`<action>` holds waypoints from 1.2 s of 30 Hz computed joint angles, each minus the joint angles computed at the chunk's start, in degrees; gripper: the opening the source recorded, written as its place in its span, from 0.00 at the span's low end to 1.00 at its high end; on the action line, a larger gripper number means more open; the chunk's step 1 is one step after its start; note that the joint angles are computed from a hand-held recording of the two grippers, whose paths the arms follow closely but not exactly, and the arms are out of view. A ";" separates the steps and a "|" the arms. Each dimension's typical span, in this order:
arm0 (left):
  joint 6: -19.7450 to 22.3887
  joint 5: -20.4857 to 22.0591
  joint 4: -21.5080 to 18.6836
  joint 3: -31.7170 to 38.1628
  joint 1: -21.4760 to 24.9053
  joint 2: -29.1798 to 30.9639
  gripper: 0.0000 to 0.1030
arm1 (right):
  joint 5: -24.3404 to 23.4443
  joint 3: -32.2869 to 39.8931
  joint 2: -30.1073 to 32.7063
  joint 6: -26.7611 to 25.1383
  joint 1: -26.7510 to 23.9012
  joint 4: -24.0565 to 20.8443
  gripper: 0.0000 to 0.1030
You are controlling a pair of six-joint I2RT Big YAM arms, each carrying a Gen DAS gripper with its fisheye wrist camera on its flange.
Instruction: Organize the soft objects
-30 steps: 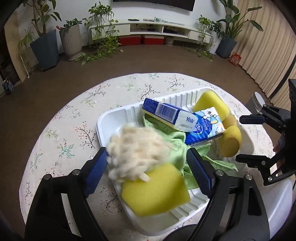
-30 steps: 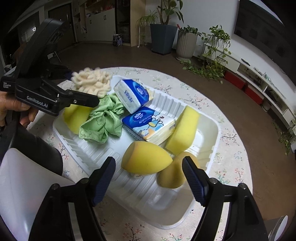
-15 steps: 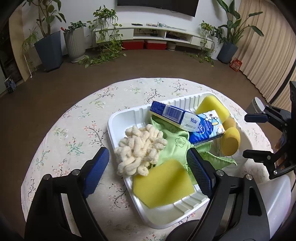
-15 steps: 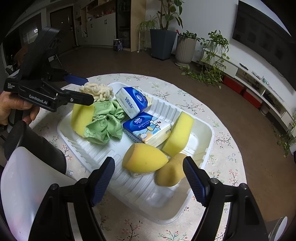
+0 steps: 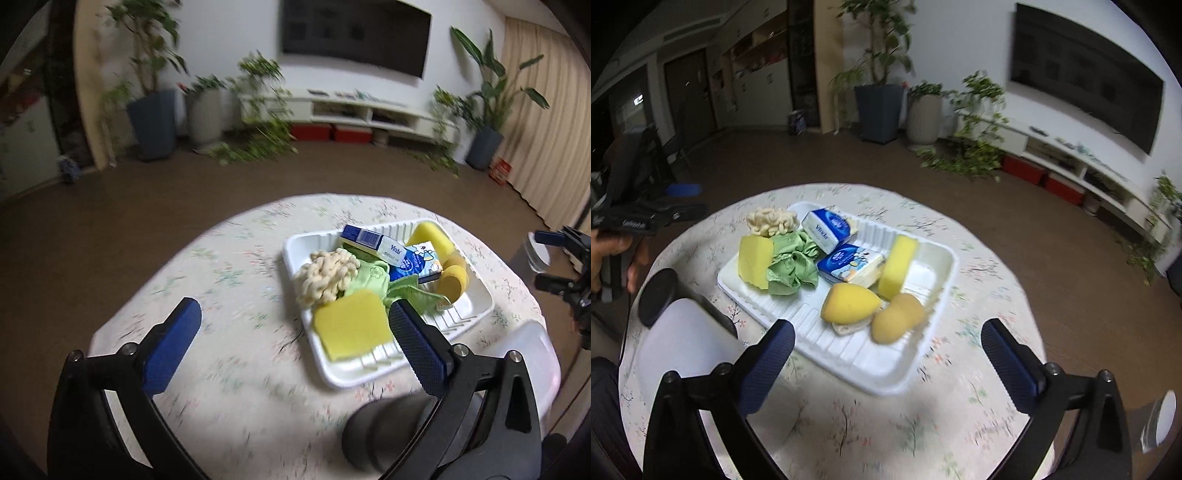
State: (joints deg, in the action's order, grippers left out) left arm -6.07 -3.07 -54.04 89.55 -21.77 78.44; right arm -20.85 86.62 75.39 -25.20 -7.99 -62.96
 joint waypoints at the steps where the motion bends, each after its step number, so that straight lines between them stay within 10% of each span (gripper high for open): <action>1: -0.16 -1.18 0.87 -1.75 -0.45 -2.08 1.00 | -0.03 -0.82 -1.35 0.69 -0.54 0.35 1.00; 17: -11.85 -24.72 0.75 -18.11 -20.34 -25.01 1.00 | 2.50 -24.41 -32.66 20.83 0.29 2.41 1.00; 36: -29.97 -36.00 -13.95 -19.43 -34.79 -27.32 1.00 | 37.28 -29.30 -46.49 41.42 33.10 -2.16 1.00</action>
